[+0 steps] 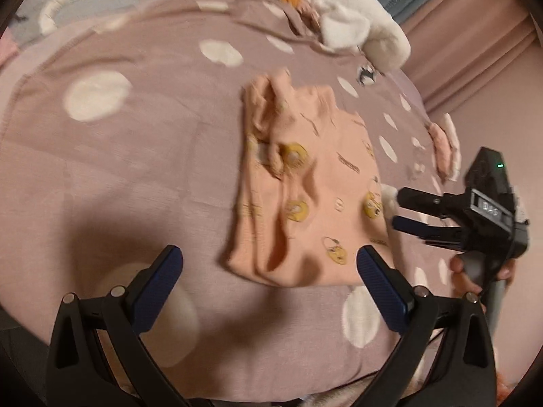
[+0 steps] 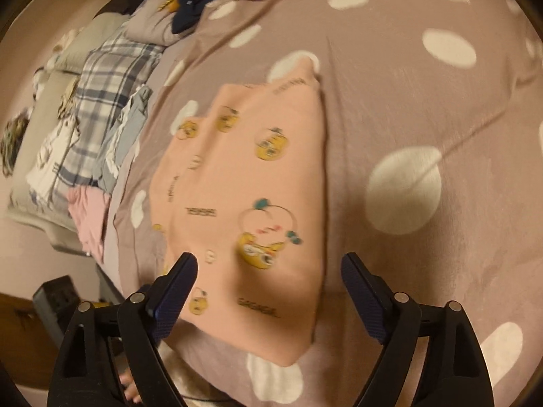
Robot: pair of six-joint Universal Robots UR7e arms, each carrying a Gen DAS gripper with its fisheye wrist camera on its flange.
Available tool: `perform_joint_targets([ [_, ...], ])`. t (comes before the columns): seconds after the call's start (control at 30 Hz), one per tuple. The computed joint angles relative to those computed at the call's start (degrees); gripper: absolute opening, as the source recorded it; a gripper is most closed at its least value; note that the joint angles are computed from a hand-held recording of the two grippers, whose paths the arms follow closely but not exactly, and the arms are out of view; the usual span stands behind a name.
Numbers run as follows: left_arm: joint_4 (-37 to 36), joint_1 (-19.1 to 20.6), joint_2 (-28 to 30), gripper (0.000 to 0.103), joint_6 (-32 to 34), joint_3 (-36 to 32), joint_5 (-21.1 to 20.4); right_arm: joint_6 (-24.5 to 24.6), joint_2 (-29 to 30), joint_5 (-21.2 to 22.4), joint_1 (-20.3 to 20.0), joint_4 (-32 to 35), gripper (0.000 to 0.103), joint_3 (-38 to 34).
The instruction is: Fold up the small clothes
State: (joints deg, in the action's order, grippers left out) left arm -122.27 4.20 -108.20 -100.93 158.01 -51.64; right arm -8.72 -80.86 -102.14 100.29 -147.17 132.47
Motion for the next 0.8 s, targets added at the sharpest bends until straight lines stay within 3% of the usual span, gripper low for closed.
perform_joint_targets([
  [0.23, -33.03, 9.16, 12.40, 0.102, 16.30, 2.41, -2.81, 1.04, 1.95, 8.49, -5.57, 0.74, 0.086, -0.41],
  [0.33, -42.45, 14.84, 17.63, 0.102, 24.03, 1.18, -5.27, 0.31, 2.26, 11.80, -6.86, 0.98, 0.086, -0.59],
  [0.5, -59.70, 22.79, 22.86, 0.103, 30.38, 1.32, -9.83, 0.25, 3.03, 16.58, -9.11, 3.02, 0.086, -1.74],
  [0.6, -65.24, 26.38, 25.13, 0.103, 32.48, 0.54, -12.94, 0.18, 3.77, 19.32, -10.41, 2.83, 0.086, -1.99],
  [0.8, -65.19, 29.62, 28.43, 0.102, 37.19, -3.27, -15.74, 0.84, 5.32, 24.35, -12.19, 2.49, 0.086, -2.40],
])
